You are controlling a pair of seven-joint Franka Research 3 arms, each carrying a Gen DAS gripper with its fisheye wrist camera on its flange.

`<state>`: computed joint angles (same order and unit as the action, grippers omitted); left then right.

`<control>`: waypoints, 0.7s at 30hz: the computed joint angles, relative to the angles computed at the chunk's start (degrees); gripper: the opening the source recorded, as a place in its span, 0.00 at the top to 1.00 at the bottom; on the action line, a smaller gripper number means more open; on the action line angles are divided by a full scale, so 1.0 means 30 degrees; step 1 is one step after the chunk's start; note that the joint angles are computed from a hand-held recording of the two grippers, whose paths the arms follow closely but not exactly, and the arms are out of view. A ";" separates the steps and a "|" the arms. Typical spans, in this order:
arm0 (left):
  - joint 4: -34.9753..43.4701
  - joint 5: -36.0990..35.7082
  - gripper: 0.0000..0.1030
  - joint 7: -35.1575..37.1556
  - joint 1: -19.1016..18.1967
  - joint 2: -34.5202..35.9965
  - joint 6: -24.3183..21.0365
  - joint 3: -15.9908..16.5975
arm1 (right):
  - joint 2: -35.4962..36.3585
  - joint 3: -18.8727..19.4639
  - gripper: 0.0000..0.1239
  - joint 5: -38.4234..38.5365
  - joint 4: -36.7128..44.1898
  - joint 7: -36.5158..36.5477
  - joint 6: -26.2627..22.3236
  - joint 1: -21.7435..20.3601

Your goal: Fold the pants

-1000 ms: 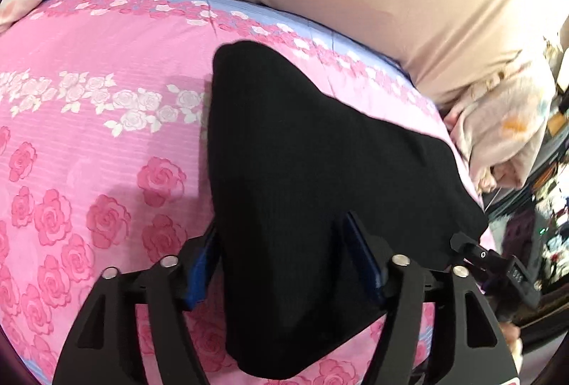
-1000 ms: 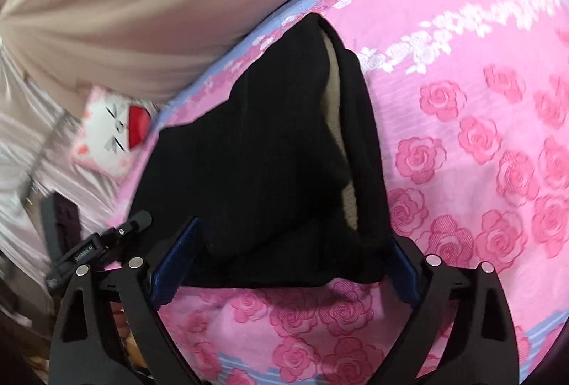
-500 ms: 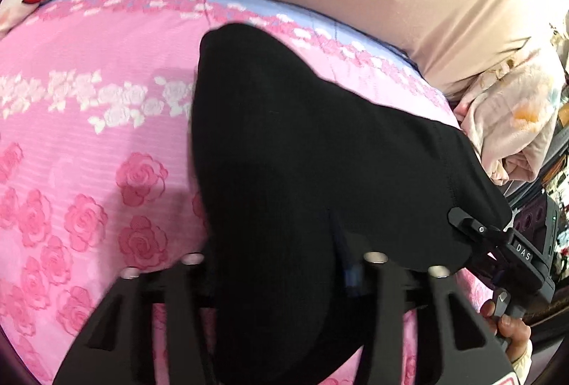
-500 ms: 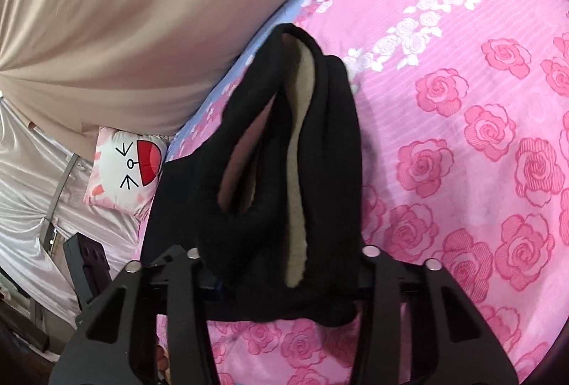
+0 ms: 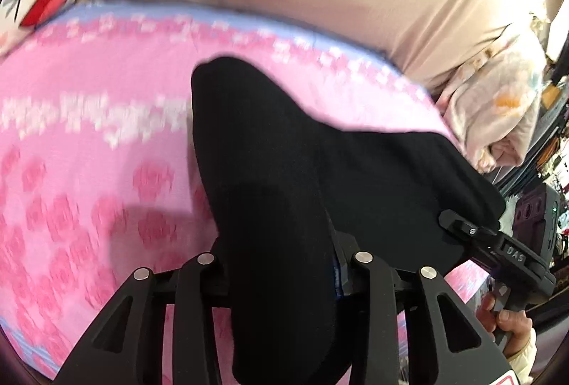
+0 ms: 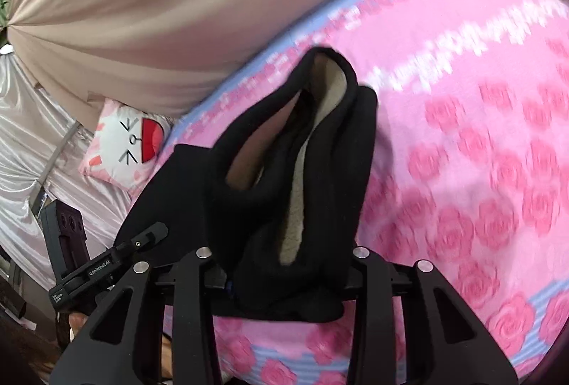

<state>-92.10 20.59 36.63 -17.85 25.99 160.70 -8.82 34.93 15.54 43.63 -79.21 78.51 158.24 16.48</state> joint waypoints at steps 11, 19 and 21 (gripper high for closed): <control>-0.0366 -0.0422 0.47 -0.0959 0.0093 0.0258 0.0004 -0.0062 | 0.0695 0.0097 0.66 0.0762 0.0591 0.0042 0.0135 -0.0044; -0.0215 0.1784 0.70 -0.1213 -0.0521 -0.0750 0.0477 0.0776 | -0.0297 0.0605 0.73 -0.0105 0.0571 -0.1464 0.1468 0.0296; 0.0189 0.2329 0.70 -0.1242 -0.0580 -0.0879 0.0621 0.0961 | -0.0172 0.0649 0.73 -0.0248 0.1298 -0.1832 0.1416 0.0354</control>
<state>-91.53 27.57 32.90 -19.59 23.35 162.57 -5.93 34.41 17.48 42.89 -75.32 73.01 162.49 17.54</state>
